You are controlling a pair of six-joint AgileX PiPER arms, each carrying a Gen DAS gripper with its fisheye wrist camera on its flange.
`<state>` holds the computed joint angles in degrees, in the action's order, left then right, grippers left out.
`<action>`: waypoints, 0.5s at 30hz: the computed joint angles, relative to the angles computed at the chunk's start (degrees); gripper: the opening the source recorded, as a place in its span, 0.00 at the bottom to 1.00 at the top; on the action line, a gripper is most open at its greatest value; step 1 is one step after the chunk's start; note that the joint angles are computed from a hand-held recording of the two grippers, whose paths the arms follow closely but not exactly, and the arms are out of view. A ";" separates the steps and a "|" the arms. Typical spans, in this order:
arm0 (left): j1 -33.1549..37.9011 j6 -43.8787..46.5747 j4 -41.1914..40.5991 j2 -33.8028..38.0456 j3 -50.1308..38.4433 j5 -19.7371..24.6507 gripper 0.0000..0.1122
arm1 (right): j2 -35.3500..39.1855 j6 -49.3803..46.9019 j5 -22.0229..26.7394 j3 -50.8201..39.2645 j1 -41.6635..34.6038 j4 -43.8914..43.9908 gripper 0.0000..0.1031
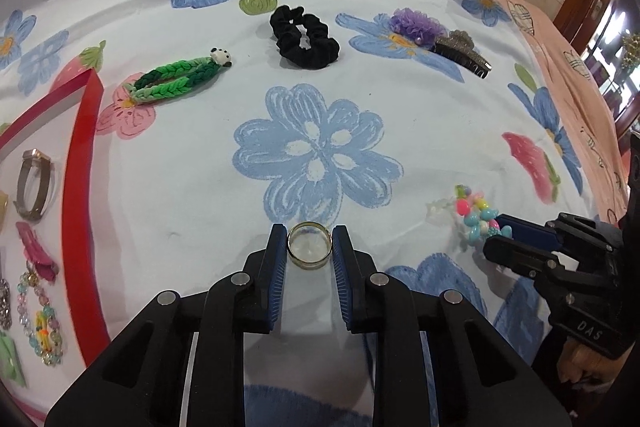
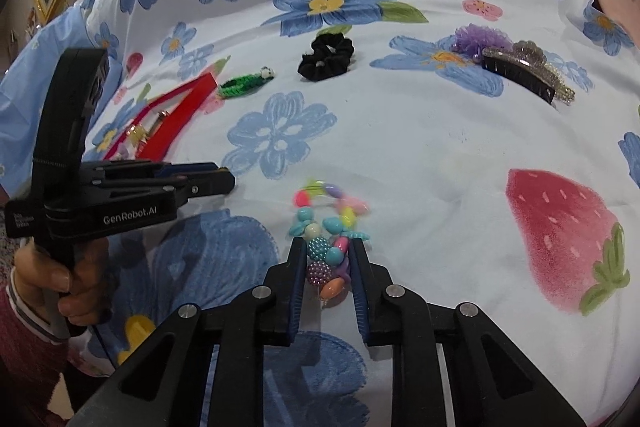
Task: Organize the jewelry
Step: 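Grasp the gold ring with the left tool while the right tool grasps the pastel bead bracelet, then carry the gold ring with the left tool while the right tool carries the pastel bracelet to the tray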
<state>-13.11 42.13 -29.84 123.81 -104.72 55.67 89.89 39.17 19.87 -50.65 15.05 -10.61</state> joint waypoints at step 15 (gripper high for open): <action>8.15 4.58 -6.07 -7.67 6.60 0.58 0.19 | -0.94 -0.04 1.09 -4.75 3.09 -0.28 0.19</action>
